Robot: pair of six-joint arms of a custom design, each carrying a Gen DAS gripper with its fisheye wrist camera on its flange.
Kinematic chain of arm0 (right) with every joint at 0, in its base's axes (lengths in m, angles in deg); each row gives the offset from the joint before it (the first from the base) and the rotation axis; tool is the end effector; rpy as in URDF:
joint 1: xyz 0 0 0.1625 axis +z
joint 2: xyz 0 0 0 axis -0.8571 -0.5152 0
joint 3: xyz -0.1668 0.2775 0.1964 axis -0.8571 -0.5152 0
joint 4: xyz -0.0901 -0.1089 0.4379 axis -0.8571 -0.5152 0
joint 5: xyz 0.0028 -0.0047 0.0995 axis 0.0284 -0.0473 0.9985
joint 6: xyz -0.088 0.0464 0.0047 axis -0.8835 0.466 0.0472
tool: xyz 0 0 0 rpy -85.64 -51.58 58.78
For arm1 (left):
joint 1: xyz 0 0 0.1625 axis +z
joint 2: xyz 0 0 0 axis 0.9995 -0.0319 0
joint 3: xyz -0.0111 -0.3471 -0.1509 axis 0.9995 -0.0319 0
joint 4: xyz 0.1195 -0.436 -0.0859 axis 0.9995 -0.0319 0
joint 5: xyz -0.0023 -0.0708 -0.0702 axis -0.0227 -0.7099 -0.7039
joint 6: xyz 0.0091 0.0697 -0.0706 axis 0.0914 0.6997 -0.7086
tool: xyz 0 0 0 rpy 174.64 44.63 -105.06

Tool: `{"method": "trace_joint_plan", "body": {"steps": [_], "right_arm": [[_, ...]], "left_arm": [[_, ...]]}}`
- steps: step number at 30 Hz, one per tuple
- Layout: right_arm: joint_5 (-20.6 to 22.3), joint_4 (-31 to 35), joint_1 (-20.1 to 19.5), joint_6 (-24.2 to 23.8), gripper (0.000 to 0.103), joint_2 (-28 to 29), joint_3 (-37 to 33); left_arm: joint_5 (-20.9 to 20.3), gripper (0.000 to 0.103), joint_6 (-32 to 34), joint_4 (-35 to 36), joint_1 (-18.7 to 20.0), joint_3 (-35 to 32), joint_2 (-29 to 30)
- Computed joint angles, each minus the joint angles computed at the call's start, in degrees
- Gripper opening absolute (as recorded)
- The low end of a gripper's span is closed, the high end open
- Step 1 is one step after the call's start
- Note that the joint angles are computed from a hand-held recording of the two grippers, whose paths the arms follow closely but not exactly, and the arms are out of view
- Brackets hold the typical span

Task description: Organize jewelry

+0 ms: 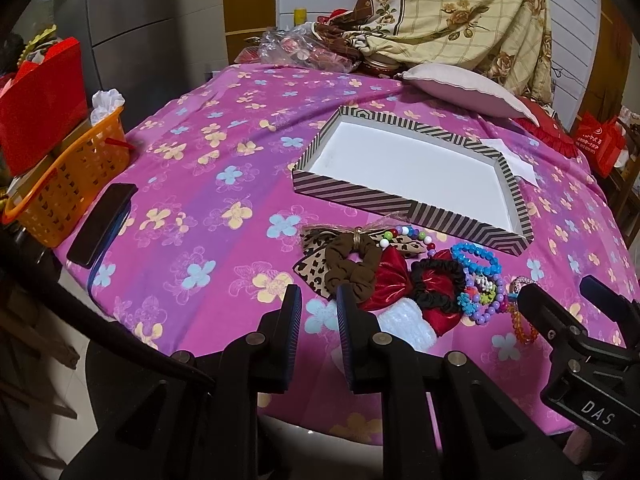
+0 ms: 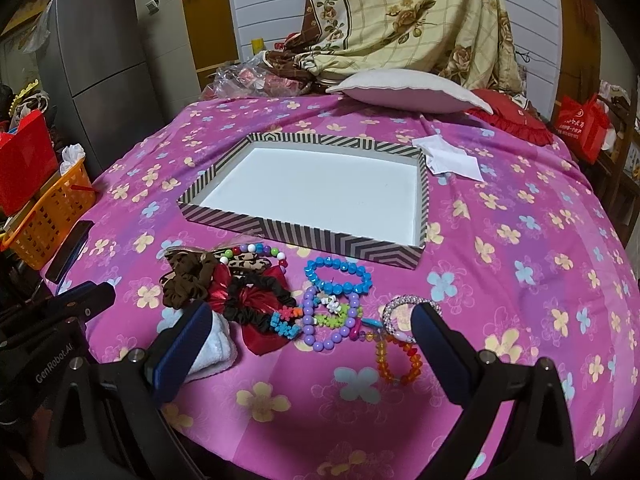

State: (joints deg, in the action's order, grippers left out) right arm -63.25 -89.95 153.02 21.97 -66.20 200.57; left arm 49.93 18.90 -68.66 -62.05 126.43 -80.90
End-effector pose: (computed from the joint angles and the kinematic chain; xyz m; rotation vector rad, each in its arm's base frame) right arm 0.1102 -0.4192 0.2846 0.3461 -2.2841 0.8780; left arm -0.3695 -0.4193 0.0218 0.2628 2.2611 -0.8267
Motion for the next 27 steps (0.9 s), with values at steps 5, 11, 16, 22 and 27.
{"method": "trace_joint_plan", "body": {"steps": [5,11,16,22,27], "right_arm": [[0.02,0.18,0.07,-0.02,0.101,-0.17,0.11],[-0.38,0.78,0.51,-0.03,0.101,-0.14,0.28],[0.05,1.84,0.22,0.24,0.101,-0.44,0.34],[0.60,2.47,-0.34,0.02,0.101,-0.42,0.47],[2.36,4.80,-1.85,0.01,0.102,-1.64,1.01]], "left_arm": [[0.00,0.040,-0.01,-0.02,0.00,0.00,0.01],[-0.15,0.040,-0.05,0.07,-0.01,0.09,-0.15],[-1.46,0.040,-0.57,0.30,0.18,0.55,-1.00],[-3.50,0.040,-0.05,-0.23,1.13,0.71,-1.23],[-8.45,0.044,4.40,-8.00,3.46,2.85,-3.14]]}}
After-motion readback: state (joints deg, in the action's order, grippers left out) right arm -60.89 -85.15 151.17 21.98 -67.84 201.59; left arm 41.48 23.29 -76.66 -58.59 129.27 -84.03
